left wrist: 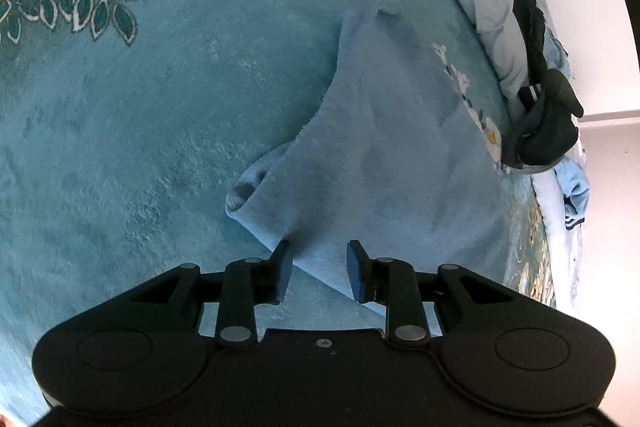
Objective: Fold clothes
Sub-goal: 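Pinch the folded edge with the right tool while the left tool smooths the fold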
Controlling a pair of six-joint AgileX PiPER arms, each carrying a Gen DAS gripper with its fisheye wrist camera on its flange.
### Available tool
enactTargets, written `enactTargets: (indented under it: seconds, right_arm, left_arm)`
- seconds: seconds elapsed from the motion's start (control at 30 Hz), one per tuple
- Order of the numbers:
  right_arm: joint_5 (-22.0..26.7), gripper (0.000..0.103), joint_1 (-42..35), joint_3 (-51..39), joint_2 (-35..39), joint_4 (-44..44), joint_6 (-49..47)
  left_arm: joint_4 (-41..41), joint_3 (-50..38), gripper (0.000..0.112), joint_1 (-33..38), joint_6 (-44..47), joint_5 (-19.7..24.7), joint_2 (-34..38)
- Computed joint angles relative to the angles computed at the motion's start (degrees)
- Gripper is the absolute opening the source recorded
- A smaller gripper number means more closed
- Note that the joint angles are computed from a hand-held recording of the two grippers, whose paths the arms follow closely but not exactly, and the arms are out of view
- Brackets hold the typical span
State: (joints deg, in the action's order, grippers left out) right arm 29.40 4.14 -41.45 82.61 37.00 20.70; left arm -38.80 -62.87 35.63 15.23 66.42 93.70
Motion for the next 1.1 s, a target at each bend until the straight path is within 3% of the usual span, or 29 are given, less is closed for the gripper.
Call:
enactTargets:
  seconds: [0.13, 0.3, 0.47, 0.6, 0.7, 0.77, 0.87, 1.0, 1.1]
  right_arm:
    - [-1.93, 0.003, -0.61, -0.06, -0.08, 5.39, -5.14]
    - [-2.7, 0.037, -1.86, -3.45, 3.2, 14.07, -17.74]
    - [0.53, 0.04, -5.64, -8.69, 9.75, 18.42, -27.25]
    - [5.09, 0.046, -8.8, -12.05, 15.8, 24.99, -38.45]
    - [7.54, 0.046, -9.88, -13.69, 18.86, 26.1, -42.52]
    - [8.98, 0.046, -10.91, -13.87, 20.31, 28.14, -46.02]
    - [11.87, 0.043, -12.97, -13.8, 22.22, 32.86, -52.5]
    - [16.47, 0.03, -15.46, -14.66, 25.71, 36.93, -59.15]
    - [18.85, 0.029, -16.68, -15.08, 27.48, 38.44, -60.92]
  left_arm:
    - [-2.01, -0.59, 0.027, -2.06, 0.6, 0.3, -1.08]
    - [-3.65, -2.76, 0.027, -10.5, 0.49, -3.9, 0.07]
    - [-1.39, -6.34, 0.025, -20.59, -2.88, -10.82, 2.16]
    - [-2.54, -7.48, 0.024, -24.64, -4.68, -15.7, 4.15]
    - [2.77, -9.98, 0.006, -27.48, -9.99, -17.31, 5.73]
    - [6.46, -10.84, 0.001, -28.87, -13.46, -18.66, 5.95]
    - [10.53, -11.85, 0.0, -30.08, -17.99, -19.73, 6.55]
    - [12.11, -12.48, 0.0, -30.6, -21.57, -19.92, 8.1]
    - [11.98, -11.83, 0.0, -30.93, -23.06, -20.82, 8.69]
